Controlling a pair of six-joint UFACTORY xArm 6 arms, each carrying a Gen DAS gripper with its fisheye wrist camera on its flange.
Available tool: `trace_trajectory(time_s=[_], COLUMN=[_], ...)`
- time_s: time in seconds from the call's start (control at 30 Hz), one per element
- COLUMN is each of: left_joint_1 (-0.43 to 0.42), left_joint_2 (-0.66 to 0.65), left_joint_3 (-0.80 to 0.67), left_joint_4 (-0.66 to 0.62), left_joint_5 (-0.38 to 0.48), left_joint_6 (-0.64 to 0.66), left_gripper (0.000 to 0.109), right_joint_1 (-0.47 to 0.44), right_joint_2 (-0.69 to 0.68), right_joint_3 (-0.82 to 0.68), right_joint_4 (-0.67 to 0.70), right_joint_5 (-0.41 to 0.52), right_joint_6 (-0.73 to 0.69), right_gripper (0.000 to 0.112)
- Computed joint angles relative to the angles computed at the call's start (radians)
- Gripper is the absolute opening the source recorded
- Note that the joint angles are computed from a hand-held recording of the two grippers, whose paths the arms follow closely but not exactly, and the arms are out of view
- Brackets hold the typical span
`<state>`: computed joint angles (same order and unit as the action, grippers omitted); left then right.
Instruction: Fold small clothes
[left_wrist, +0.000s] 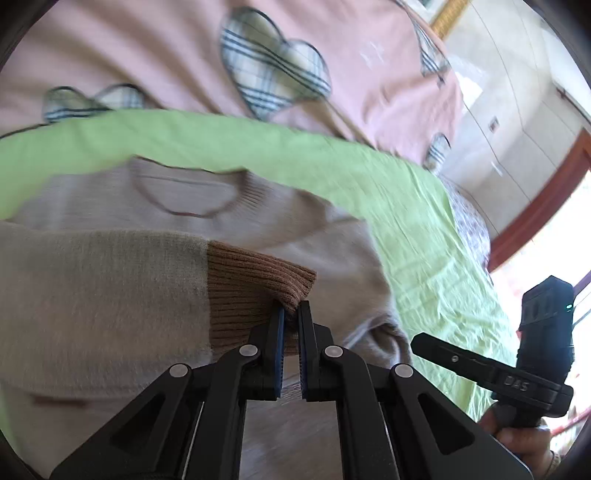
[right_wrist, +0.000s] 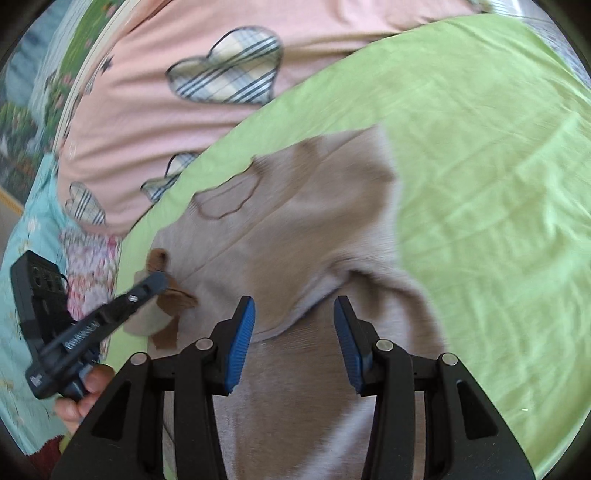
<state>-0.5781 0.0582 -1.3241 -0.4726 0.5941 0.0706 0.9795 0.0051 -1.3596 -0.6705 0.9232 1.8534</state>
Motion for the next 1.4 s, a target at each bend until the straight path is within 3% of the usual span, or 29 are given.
trace_trajectory(time_s=[0.23, 0.43, 0.6, 0.7, 0.77, 0.93, 0.97, 1.0, 1.07, 1.23, 1.4], left_joint_1=[-0.025, 0.035, 0.129, 0.213, 0.273, 0.408, 0.424, 0.437, 0.443, 0.423, 0.392], left_joint_2=[0.148, 0.055, -0.121, -0.212, -0.258, -0.303, -0.297, -0.289, -0.256, -0.173, -0.137], left_joint_3=[-0.096, 0.029, 0.220, 0.317, 0.372, 0.444, 0.446, 0.445, 0.422, 0.347, 0.309], left_joint_4=[0.023, -0.064, -0.007, 0.074, 0.115, 0.251, 0.267, 0.266, 0.278, 0.369, 0.362], left_joint_5=[0.085, 0.080, 0.057, 0.066, 0.063, 0.049, 0.040, 0.030, 0.008, -0.022, -0.033], left_joint_6=[-0.012, 0.018, -0.027, -0.110, -0.164, -0.294, -0.305, -0.298, -0.296, -0.339, -0.352], left_gripper=[0.009, 0.020, 0.021, 0.021, 0.021, 0.021, 0.021, 0.021, 0.021, 0.021, 0.020], right_joint_1=[-0.014, -0.051, -0.086, -0.099, -0.107, -0.132, -0.130, -0.129, -0.132, -0.129, -0.123], right_joint_2=[-0.037, 0.047, 0.168, 0.245, 0.289, 0.351, 0.372, 0.391, 0.402, 0.318, 0.205], right_joint_3=[0.043, -0.027, -0.126, -0.198, -0.242, -0.253, -0.285, -0.321, -0.348, -0.327, -0.243], right_joint_4=[-0.012, 0.023, 0.108, 0.175, 0.214, 0.311, 0.324, 0.343, 0.356, 0.228, 0.125], right_joint_5=[-0.010, -0.101, -0.175, -0.159, -0.124, -0.190, -0.165, -0.129, -0.113, -0.127, -0.043], right_joint_6=[0.033, -0.072, -0.201, -0.284, -0.307, -0.366, -0.399, -0.434, -0.456, -0.393, -0.332], right_gripper=[0.046, 0.046, 0.046, 0.046, 0.046, 0.045, 0.037, 0.020, 0.007, 0.006, 0.006])
